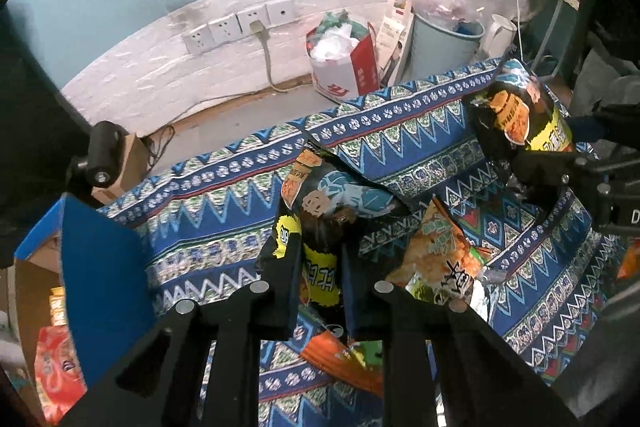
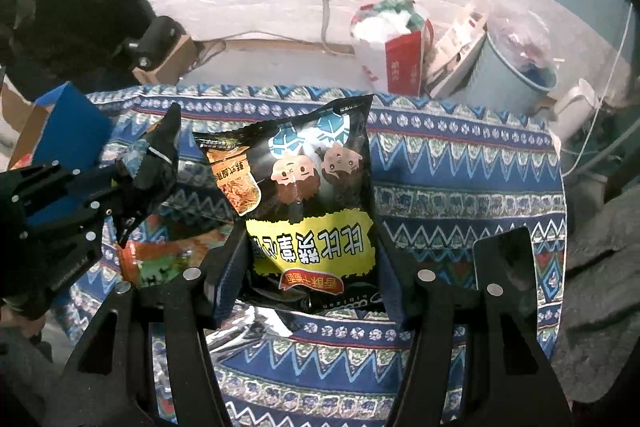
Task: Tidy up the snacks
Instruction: 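Carry black bag toward box with right gripper while left carries its bag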
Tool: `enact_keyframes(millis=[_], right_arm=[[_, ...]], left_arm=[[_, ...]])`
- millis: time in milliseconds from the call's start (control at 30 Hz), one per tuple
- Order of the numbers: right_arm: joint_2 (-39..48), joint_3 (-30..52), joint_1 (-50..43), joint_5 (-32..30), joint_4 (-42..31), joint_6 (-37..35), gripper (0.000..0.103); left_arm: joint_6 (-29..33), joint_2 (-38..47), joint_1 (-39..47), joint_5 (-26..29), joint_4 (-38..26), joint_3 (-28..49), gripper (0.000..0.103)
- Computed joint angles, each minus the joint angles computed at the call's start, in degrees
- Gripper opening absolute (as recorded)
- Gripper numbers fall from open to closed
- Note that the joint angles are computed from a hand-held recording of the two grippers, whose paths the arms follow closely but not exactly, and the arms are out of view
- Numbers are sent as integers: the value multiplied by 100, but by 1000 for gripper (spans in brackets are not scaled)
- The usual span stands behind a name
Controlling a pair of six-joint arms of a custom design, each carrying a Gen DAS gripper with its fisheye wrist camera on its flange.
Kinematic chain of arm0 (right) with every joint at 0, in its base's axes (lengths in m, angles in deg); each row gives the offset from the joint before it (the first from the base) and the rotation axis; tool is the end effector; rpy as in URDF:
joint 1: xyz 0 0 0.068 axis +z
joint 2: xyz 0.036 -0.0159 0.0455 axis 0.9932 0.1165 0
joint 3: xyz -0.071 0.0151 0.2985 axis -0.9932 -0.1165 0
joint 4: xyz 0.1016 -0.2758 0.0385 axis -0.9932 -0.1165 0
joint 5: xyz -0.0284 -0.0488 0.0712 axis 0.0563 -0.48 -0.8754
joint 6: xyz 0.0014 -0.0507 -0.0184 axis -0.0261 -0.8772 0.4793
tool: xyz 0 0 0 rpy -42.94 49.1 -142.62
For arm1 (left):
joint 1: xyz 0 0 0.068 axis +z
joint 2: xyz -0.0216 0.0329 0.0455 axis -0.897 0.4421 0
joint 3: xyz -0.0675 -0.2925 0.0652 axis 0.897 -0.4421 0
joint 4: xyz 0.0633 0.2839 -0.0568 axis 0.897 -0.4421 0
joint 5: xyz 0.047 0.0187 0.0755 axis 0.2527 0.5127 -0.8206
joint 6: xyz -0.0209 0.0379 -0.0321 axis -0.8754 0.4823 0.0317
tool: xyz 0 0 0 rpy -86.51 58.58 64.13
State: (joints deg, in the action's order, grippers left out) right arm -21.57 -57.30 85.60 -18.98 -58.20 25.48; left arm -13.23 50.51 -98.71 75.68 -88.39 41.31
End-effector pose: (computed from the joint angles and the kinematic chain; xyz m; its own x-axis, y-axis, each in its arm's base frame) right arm 0.1885 0.0148 0.1483 -0.8747 -0.1902 -0.4457 -0.2660 0.9573 0.1134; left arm 0.1713 -0.1114 0.1825 -0.8012 0.3564 -0.4807 0.3585 0.9290 0.0913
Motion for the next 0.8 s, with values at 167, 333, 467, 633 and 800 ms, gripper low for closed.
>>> enact_keyframes(millis=[167, 333, 467, 633, 800], right_arm=[[-595, 85, 287, 52, -422, 142, 58], [-1149, 175, 619, 121, -813, 335, 58], [-1497, 282, 937, 196, -1064, 528, 58], [-1788, 429, 1420, 355, -1260, 798, 58], [-1928, 562, 1886, 512, -1355, 1064, 58]], left_arm=[[-18, -755, -84, -263, -530, 22, 18], [-33, -1450, -49, -456, -1038, 141, 18], [-9, -2001, 77, -475, -1480, 236, 18], [55, -2563, 280, -461, -1970, 406, 18], [238, -3043, 615, -399, -2363, 553, 18]])
